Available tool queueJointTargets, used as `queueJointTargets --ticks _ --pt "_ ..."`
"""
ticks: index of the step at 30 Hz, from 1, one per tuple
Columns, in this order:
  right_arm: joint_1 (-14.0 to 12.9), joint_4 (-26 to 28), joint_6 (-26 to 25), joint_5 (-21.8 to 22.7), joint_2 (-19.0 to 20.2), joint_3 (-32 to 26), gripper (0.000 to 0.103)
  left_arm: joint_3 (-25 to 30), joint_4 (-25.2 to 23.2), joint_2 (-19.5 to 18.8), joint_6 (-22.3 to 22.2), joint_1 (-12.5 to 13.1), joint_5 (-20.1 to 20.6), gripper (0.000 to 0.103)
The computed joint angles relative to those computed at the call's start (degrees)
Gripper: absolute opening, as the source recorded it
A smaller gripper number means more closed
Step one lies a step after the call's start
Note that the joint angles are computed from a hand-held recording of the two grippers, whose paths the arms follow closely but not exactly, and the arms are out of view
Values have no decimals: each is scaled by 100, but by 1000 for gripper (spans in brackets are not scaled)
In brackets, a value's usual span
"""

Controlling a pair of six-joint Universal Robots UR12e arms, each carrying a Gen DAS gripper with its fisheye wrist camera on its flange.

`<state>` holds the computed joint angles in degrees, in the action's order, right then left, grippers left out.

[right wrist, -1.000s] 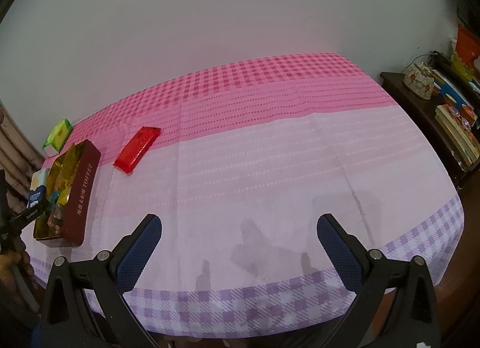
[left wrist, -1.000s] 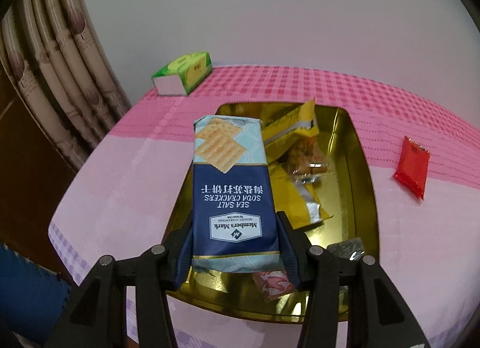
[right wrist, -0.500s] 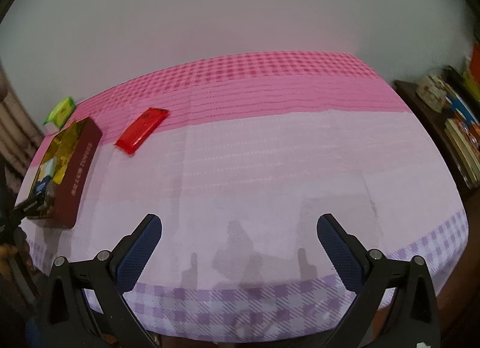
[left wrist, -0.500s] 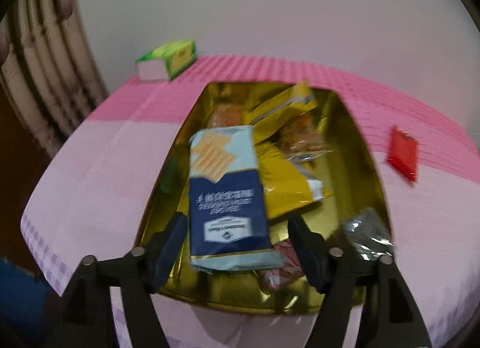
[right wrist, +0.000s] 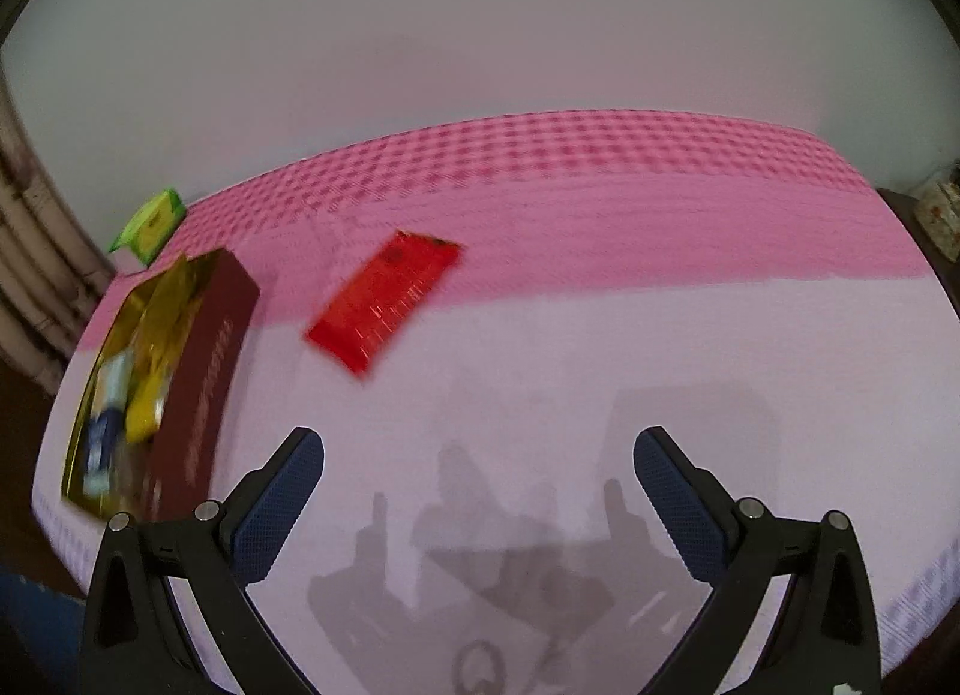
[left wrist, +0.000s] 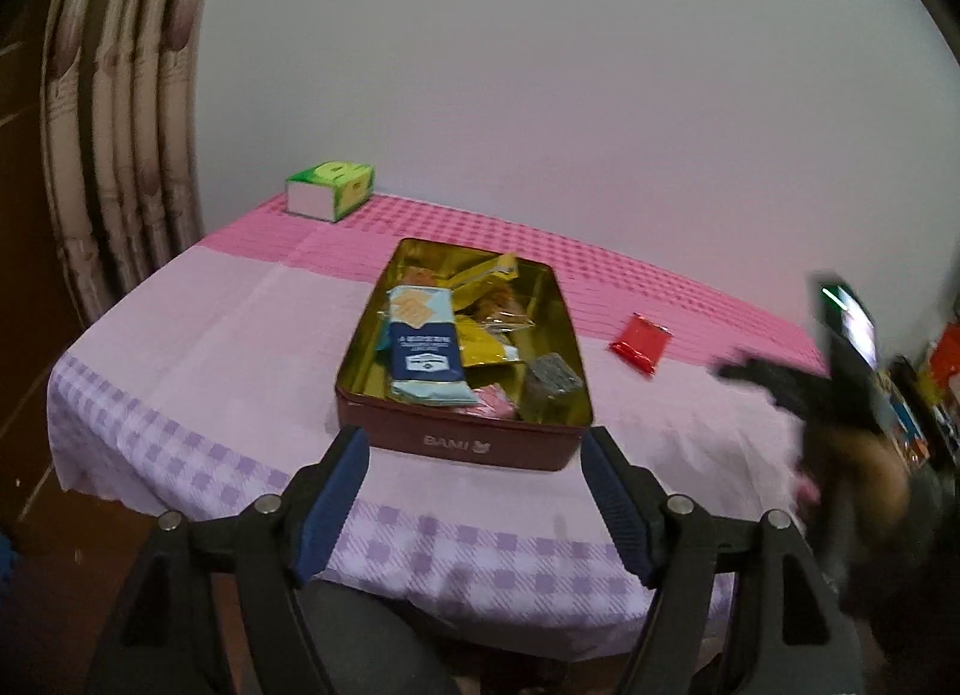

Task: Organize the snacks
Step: 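Grasp the red packet with the right gripper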

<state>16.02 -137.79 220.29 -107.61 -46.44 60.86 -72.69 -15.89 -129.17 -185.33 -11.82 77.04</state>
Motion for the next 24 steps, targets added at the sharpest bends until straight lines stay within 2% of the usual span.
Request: queueJointTargets --ticks 3,4,8,9,10,11,14,15,16,19,24 --pt "-15 852 166 39 597 -1110 103 1 47 7 5 1 -182 75" --pt "-33 1248 313 68 884 -1631 102 -10 77 14 -9 15 -242 75" --pt "-77 2479 802 95 1630 -3017 99 -37 94 43 -187 78 -394 75" --pt "-76 2730 923 3 1746 -3241 94 -30 84 41 -272 105 -471 75" --pt "-86 2858 1095 -60 1815 -3350 95 -26 100 36 -336 130 -543 75" --pt "-96 2757 1193 -94 1780 -3254 95 -28 127 35 -379 143 -580 75" --pt "-52 3060 933 -464 2015 -3695 86 -45 155 45 -450 163 -627 75" --pt "-43 3034 829 -501 2028 -3714 76 -49 135 49 -465 170 -662 75" --pt "-30 2882 663 -536 2005 -3661 57 -46 115 50 -476 174 -681 75" --pt "-34 2798 580 -449 1892 -3491 49 -45 77 56 -484 167 -661 75" --pt "-83 1922 260 -374 1159 -2046 47 -65 87 73 -497 150 -600 75"
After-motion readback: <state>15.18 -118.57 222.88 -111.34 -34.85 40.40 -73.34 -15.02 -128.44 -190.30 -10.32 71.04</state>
